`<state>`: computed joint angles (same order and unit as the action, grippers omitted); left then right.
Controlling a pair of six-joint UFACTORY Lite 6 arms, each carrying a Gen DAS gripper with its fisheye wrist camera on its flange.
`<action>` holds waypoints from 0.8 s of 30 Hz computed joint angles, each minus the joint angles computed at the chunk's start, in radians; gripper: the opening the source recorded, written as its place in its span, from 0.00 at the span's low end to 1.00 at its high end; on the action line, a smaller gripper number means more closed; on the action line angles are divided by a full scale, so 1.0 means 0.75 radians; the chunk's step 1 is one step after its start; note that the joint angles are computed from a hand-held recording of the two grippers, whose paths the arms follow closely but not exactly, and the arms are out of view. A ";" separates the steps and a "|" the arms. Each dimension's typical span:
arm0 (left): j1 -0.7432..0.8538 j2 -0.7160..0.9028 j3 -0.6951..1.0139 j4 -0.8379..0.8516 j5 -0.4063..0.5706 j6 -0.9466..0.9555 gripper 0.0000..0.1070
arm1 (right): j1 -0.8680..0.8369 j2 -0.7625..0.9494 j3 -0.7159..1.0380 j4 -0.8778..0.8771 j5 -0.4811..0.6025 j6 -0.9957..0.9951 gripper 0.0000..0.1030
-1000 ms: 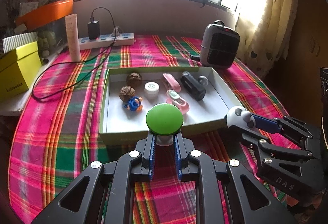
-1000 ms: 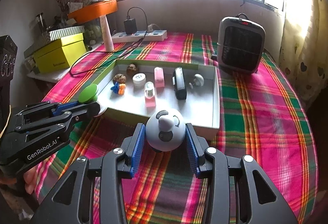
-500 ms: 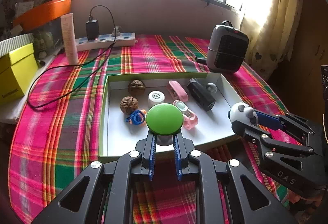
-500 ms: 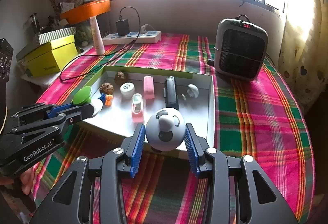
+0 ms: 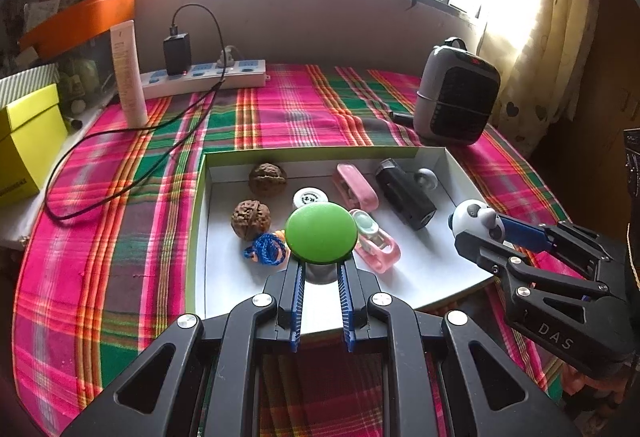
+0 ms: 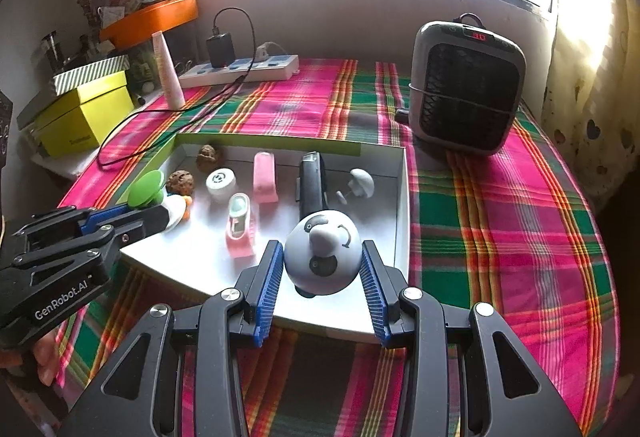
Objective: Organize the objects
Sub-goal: 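Carry the green mushroom with the left gripper into the box while the right carries the white toy, then lower and open the left gripper releasing the mushroom while the right releases the white toy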
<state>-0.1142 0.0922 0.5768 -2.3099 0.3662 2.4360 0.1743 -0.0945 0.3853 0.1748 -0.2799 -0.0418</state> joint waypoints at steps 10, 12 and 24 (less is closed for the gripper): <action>-0.037 0.080 0.053 -0.091 -0.017 0.072 0.14 | -0.030 0.091 0.048 -0.054 -0.018 0.032 0.39; -0.043 0.096 0.063 -0.107 -0.020 0.084 0.14 | -0.035 0.106 0.054 -0.070 -0.020 0.040 0.39; -0.062 0.189 0.118 -0.178 -0.031 0.149 0.14 | -0.010 0.215 0.107 -0.033 -0.036 -0.003 0.39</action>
<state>-0.1605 0.2339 0.6655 -2.4430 0.3431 2.5474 0.1666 0.0664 0.4658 0.1504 -0.3066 -0.0440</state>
